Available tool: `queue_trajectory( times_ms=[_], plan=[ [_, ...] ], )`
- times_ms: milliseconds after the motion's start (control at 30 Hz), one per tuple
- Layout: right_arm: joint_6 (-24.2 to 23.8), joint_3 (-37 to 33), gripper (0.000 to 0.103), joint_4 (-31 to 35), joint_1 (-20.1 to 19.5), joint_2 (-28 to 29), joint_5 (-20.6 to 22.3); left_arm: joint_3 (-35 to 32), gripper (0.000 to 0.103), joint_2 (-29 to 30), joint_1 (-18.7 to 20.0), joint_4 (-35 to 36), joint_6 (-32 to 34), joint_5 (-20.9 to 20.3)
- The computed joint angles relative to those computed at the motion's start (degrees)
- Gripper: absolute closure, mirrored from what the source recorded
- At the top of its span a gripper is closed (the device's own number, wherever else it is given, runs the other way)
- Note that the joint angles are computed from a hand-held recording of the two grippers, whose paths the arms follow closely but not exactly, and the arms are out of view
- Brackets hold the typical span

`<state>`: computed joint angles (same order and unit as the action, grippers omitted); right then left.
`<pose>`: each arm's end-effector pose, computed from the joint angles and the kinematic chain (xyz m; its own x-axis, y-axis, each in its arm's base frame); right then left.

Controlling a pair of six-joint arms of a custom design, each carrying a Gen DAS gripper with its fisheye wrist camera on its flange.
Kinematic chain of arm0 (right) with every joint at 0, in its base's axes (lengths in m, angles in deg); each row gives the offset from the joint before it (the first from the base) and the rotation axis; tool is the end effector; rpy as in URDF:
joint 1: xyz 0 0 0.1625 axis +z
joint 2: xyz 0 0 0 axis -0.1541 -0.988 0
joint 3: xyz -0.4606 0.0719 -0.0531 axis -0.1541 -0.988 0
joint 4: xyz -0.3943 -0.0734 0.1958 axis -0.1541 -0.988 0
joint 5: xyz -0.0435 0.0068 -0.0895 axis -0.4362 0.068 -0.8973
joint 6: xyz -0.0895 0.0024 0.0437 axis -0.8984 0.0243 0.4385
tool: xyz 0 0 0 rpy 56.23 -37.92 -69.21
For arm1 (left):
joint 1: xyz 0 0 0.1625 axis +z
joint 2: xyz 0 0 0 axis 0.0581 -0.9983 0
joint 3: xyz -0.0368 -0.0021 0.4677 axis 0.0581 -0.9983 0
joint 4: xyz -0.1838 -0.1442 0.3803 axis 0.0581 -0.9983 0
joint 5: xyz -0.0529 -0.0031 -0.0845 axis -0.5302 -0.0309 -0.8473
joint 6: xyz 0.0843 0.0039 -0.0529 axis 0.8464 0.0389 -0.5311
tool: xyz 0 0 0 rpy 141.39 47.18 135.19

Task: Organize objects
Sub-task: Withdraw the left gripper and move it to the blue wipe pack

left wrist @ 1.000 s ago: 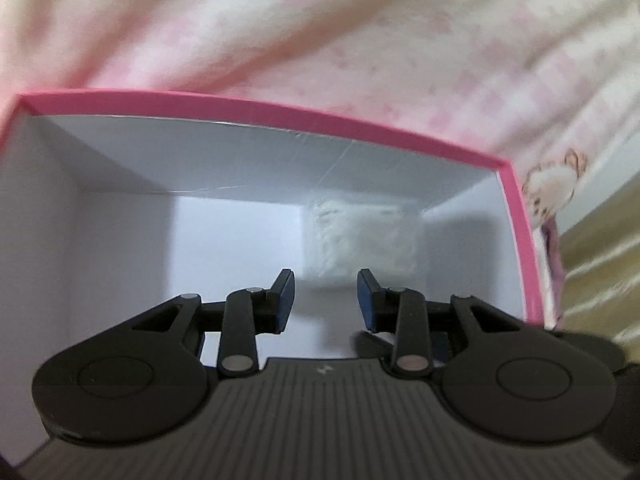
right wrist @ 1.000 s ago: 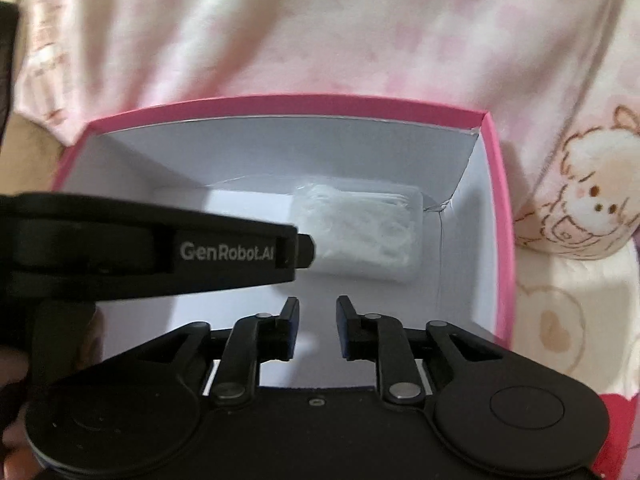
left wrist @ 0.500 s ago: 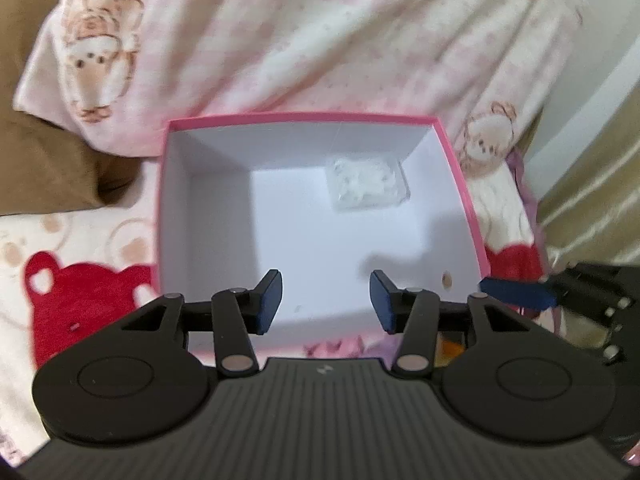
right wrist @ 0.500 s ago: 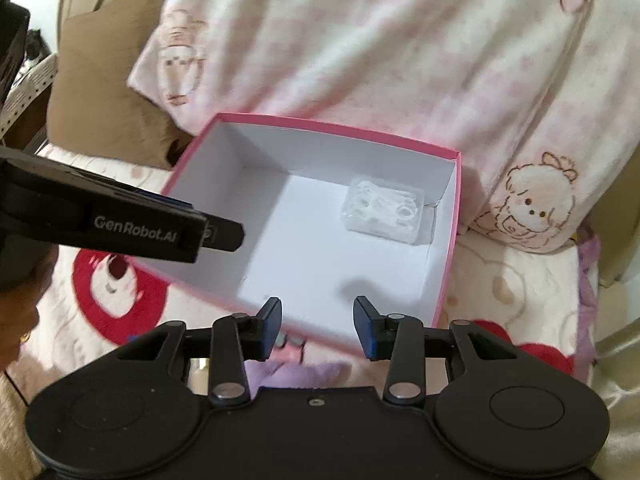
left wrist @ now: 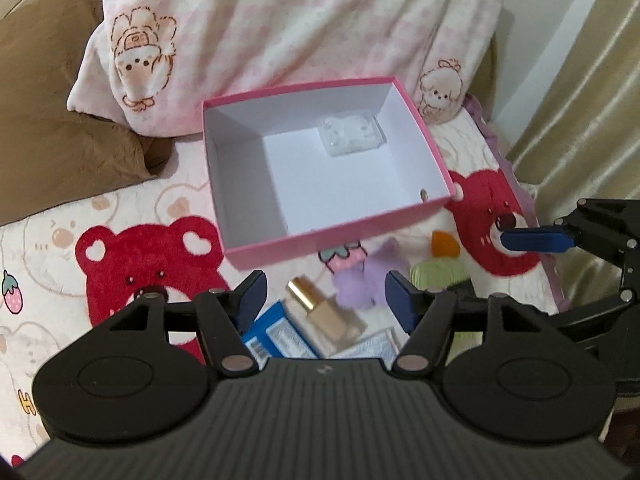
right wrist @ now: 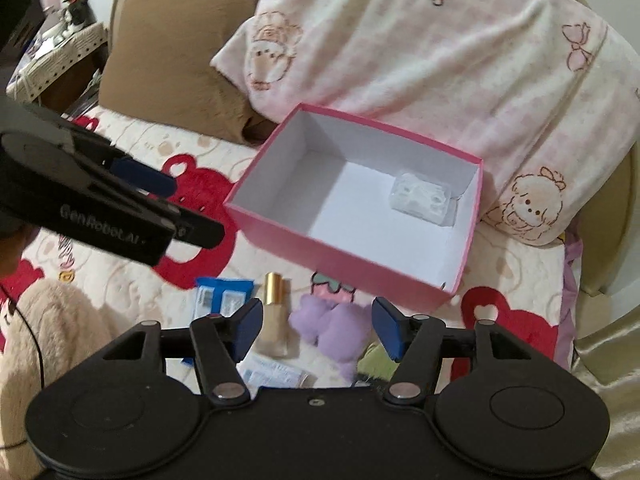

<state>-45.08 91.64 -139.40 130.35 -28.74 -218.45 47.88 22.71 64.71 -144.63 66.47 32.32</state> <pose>0.5202 -0.7294 0.0458 -0.6952 -0.2179 0.6850 -0.4941 0.8370 -0.2352 -0.1090 -0.7713 0.4725 -0.7859 0.2795 -0.5516 0.4568 0.8636 -0.2132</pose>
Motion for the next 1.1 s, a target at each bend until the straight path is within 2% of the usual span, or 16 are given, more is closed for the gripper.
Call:
queue_trajectory(
  times_ms=[200,600,800,933,1033,1100],
  plan=[
    [0.4,1.8,0.036,-0.8,0.9,0.1,0.5,2.9,0.034,-2.7,0.3,0.0,1.0,1.8],
    [1.3,0.8,0.035,3.0,1.9,2.5,3.0,7.1,0.029,-5.4,3.5,3.9,0.8,0.3],
    [1.1,-1.9,0.034,6.6,1.6,4.9,5.4,8.7,0.024,-6.0,4.8,3.5,1.0,2.1],
    [0.7,-3.5,0.033,7.8,1.0,6.3,7.6,8.9,0.022,-5.8,5.8,3.2,1.1,1.8],
    [-0.1,-3.9,0.033,6.7,0.3,7.2,9.9,8.8,0.020,-5.2,6.8,3.0,0.8,0.7],
    [-2.2,-3.2,0.030,3.8,-0.4,7.6,12.2,8.4,0.020,-4.6,7.4,2.7,0.3,0.0]
  ],
)
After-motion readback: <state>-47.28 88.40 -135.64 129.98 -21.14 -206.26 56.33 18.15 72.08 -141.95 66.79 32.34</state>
